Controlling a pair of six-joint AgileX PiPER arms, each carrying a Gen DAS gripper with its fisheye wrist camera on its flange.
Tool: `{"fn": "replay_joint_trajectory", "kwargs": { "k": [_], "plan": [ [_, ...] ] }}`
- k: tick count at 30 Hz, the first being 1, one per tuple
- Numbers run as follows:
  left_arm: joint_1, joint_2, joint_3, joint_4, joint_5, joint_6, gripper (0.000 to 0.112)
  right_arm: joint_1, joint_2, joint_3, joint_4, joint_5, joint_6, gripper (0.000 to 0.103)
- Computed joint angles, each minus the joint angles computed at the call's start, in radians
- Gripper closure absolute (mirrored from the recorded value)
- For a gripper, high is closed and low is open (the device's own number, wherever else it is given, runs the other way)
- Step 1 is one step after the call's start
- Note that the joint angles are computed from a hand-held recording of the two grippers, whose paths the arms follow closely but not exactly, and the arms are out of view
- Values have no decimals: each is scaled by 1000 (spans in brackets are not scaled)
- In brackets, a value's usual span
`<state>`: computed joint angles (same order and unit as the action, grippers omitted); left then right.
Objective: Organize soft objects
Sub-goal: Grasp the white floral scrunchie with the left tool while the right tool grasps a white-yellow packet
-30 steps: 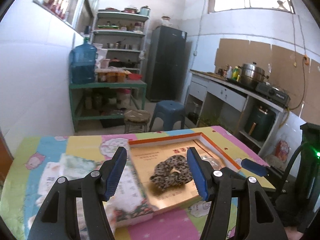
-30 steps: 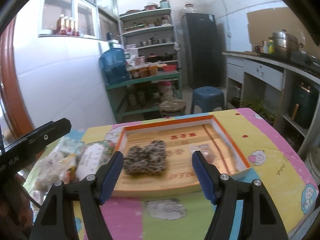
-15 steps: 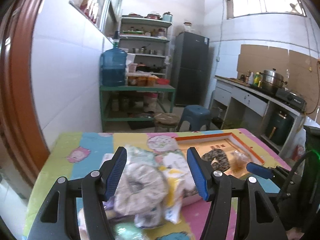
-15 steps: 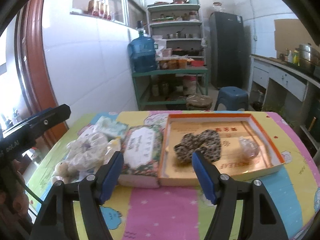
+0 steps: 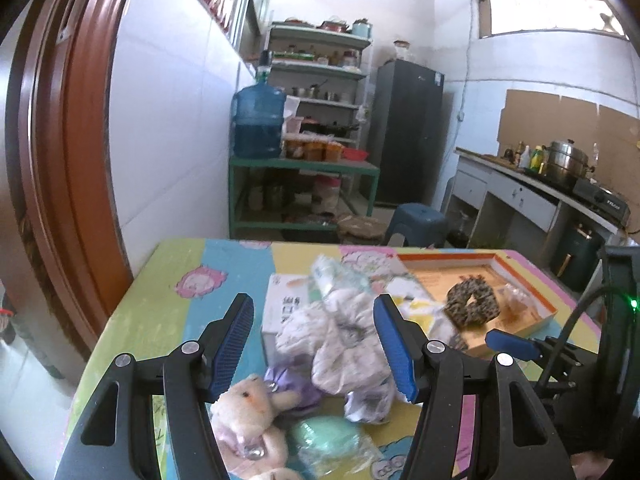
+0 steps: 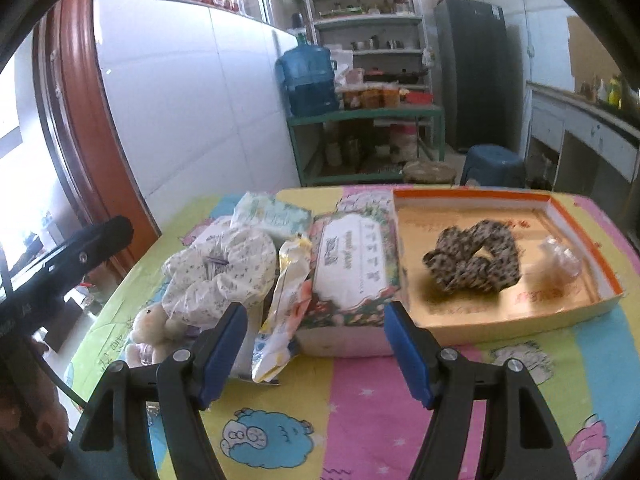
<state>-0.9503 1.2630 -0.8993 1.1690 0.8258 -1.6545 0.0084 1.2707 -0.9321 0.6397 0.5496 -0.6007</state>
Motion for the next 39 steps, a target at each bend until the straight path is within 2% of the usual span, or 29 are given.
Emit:
{"fn": "replay_joint_trajectory", "kwargs": {
  "k": [6,9,15,23,26,28,29,33,39],
  "plan": [
    [70,23,46,-2,-97,-14,48,19,76,-29,-25,3,93,32],
    [105,39,58,-5,-152,-13,48,40,90,-31,-61,-28,124,33],
    [211,81,65,-55,-307,20,48,58,102,-33,-36,-65,66,49],
    [320,149,50,-132,-467,105,49,48,140,-59,43,-35,-14,61],
    [360,157,72,-117,-553,85,64,37,154,-69,80,-4,-50,65],
    [359,167,78,-67,-560,44,90,34,156,-70,102,3,-74,73],
    [354,168,84,-38,-558,20,95,37,158,-72,111,6,-84,75],
    [319,157,106,163,-534,-166,100,48,153,-68,90,-8,-67,75],
    [269,117,147,336,-473,-353,101,52,130,-49,93,-25,-66,82]
  ]
}}
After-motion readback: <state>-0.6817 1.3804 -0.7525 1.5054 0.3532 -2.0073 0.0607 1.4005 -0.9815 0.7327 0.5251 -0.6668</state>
